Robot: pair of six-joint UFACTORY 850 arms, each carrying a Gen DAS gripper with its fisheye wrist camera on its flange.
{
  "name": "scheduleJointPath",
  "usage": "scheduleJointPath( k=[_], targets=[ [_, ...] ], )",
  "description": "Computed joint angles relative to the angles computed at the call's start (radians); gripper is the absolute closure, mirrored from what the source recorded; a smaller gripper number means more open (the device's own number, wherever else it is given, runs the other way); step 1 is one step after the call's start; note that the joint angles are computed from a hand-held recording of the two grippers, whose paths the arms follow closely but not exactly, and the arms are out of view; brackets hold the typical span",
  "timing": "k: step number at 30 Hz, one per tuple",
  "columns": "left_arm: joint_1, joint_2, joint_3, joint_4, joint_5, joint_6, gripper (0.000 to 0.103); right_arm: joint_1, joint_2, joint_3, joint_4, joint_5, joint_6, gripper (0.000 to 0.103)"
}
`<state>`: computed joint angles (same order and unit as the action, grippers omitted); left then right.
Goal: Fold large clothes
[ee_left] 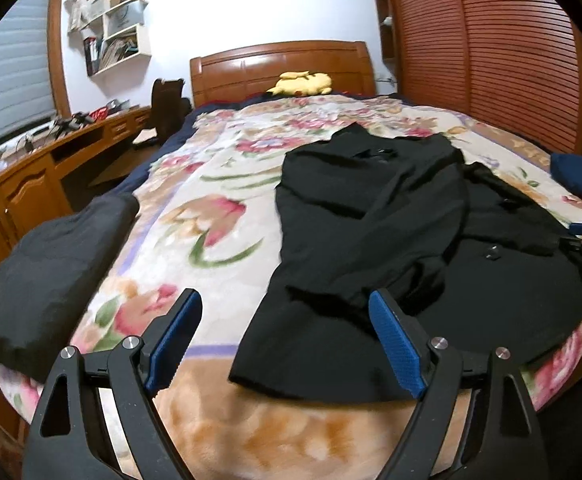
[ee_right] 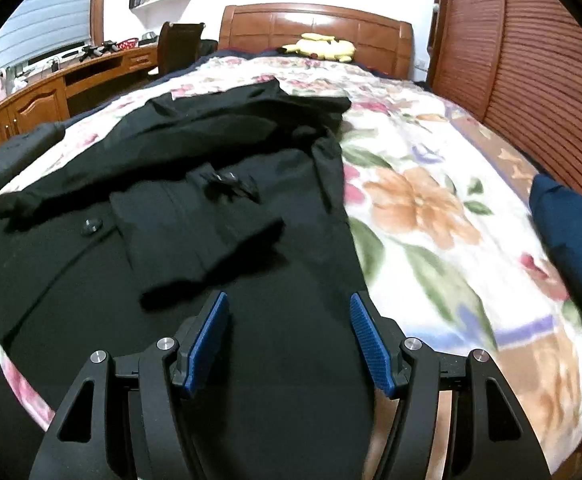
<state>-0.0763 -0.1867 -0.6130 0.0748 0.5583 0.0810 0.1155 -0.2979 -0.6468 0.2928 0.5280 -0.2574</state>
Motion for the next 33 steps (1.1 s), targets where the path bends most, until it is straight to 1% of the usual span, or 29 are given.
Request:
scheduleJointPath(
  k=[4,7,15,17,18,20,21,22,23,24,25,26,27,29,33],
  targets=[
    [0.012,-0.028,0.000,-0.014,0.007,0.018,0.017,-0.010,0.026,0.023,-0.021,0.002,0.016,0.038],
    [0.029,-0.044,-0.004,0.035,0.004,-0.031,0.017,-0.020,0.030,0.029,-0.045,-0.007,0.033,0.038],
    [0.060,-0.089,-0.029,0.143,-0.021,-0.151,0.017,-0.030,0.027,0.033,-0.042,-0.021,0.003,0.038],
    [0.072,-0.103,-0.037,0.200,-0.026,-0.197,0.026,-0.034,0.026,0.031,-0.053,-0.029,0.010,0.038],
    [0.076,-0.114,-0.045,0.251,-0.037,-0.239,0.039,-0.036,0.024,0.030,-0.050,-0.035,0.005,0.038],
    [0.078,-0.122,-0.045,0.258,-0.029,-0.241,0.046,-0.037,0.017,0.022,-0.035,-0.048,-0.003,0.038],
    [0.075,-0.122,-0.042,0.250,-0.021,-0.232,0.054,-0.038,0.016,0.019,-0.040,-0.052,0.002,0.038],
    [0.076,-0.122,-0.044,0.273,-0.024,-0.257,0.065,-0.039,0.016,0.018,-0.043,-0.053,0.005,0.038],
    [0.079,-0.120,-0.046,0.296,-0.027,-0.282,0.072,-0.039,0.016,0.018,-0.043,-0.054,0.006,0.038],
    [0.082,-0.114,-0.043,0.319,-0.024,-0.310,0.089,-0.039,0.015,0.018,-0.042,-0.054,0.006,0.038],
    [0.090,-0.109,-0.040,0.367,-0.016,-0.350,0.096,-0.039,0.014,0.016,-0.043,-0.054,0.007,0.038],
    [0.096,-0.102,-0.036,0.409,-0.011,-0.387,0.096,-0.039,0.013,0.016,-0.043,-0.054,0.009,0.038],
    [0.095,-0.091,-0.027,0.408,-0.008,-0.384,0.097,-0.038,0.013,0.016,-0.041,-0.053,0.008,0.038],
    [0.085,-0.062,0.003,0.365,0.005,-0.323,0.098,-0.040,0.012,0.015,-0.043,-0.053,0.008,0.038],
    [0.079,0.015,0.089,0.299,0.070,-0.259,0.100,-0.036,0.011,0.014,-0.026,-0.051,-0.010,0.038]
  ],
)
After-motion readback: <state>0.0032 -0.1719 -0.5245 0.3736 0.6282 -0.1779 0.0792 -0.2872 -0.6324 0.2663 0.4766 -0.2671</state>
